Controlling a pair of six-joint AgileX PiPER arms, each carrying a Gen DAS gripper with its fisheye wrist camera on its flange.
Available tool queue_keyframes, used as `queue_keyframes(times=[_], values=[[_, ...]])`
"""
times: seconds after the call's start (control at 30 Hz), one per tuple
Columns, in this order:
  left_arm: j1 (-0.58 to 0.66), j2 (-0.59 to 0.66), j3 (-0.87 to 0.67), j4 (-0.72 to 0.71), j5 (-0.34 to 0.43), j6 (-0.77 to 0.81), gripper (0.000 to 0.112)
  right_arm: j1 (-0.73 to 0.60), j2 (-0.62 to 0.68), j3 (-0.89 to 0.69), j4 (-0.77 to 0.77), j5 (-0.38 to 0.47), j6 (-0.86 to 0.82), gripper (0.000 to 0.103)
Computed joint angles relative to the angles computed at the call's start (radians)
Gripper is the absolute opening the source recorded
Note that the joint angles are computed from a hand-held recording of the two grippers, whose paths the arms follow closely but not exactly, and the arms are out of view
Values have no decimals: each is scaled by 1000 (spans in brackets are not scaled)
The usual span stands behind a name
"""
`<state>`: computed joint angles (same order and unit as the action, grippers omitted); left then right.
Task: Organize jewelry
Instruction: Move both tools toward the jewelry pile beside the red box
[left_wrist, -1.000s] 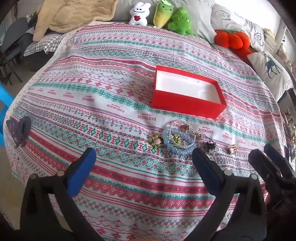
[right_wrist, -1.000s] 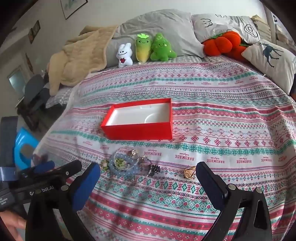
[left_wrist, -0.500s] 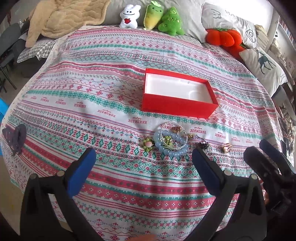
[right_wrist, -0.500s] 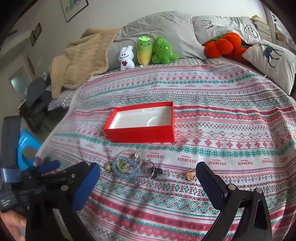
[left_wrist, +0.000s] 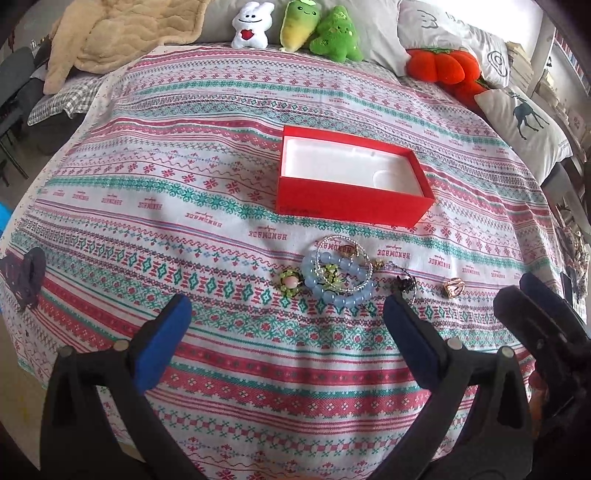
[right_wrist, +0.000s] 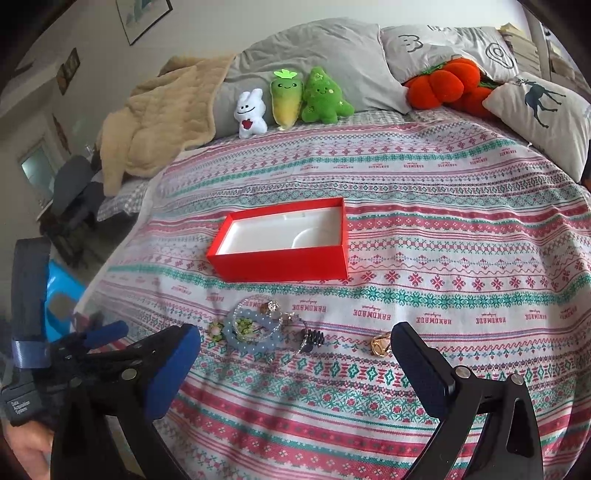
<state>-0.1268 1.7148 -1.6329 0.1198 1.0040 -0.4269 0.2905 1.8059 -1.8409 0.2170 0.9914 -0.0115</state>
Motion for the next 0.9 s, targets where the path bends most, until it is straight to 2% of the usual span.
queue_keyframes(times=[0.3,0.5,0.7,0.9], values=[[-13,36,-47,-5,38,10,103,-4,3,-8,0,9,16,103],[-19,42,-50,-4,39,15,103,-52,31,-30,107,53,8,103],[-27,42,-37,19,19,10,103,-55,27,-12,105,30,9,103],[-13,50,-49,10,31,19,103,-78,42,-21,122,32,5,103]])
